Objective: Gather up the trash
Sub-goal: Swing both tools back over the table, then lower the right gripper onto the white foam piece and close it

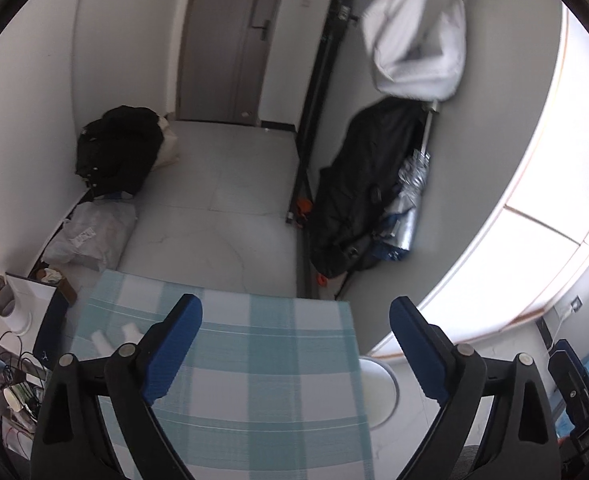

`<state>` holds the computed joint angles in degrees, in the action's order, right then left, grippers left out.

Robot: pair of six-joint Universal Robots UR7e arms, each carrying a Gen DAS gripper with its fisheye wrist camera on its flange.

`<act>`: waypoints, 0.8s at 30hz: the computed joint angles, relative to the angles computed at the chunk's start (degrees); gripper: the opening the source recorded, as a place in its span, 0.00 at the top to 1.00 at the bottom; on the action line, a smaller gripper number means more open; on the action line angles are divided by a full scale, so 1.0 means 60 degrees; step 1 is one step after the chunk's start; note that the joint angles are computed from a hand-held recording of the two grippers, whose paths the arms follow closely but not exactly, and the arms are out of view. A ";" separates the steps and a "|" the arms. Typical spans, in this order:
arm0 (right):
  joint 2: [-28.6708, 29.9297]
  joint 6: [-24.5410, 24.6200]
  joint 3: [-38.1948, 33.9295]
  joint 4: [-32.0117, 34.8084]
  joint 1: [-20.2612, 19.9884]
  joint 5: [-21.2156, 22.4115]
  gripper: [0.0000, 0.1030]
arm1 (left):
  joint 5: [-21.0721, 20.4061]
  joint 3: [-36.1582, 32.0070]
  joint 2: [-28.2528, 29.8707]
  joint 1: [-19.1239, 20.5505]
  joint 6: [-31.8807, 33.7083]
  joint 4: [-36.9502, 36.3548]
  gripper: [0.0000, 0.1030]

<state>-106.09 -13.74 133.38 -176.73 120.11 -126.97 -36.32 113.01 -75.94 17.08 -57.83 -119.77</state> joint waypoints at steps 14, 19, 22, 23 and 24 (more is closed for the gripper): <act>0.2811 0.0549 -0.0096 -0.0443 0.0638 -0.0064 0.08 | 0.1315 0.1298 -0.2329 0.0425 -0.1643 0.2009 0.03; 0.3790 0.0428 -0.0133 -0.0988 0.0625 0.0225 0.08 | 0.1318 0.1529 -0.3166 0.0820 -0.2040 0.3014 0.03; 0.4354 0.0416 -0.0246 -0.0988 0.0672 0.0217 0.08 | 0.1478 0.1788 -0.3483 0.0985 -0.2399 0.3430 0.03; 0.4495 0.0460 -0.0318 -0.0882 0.0661 0.0226 0.08 | 0.1512 0.1866 -0.3558 0.1043 -0.2570 0.3613 0.03; 0.4688 0.0555 -0.0412 -0.0692 0.0608 0.0329 0.08 | 0.1508 0.1916 -0.3645 0.1093 -0.2684 0.3749 0.03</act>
<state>-77.96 -10.41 130.90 -180.89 123.75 -124.99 -27.28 124.51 -97.81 23.63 -73.93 -97.27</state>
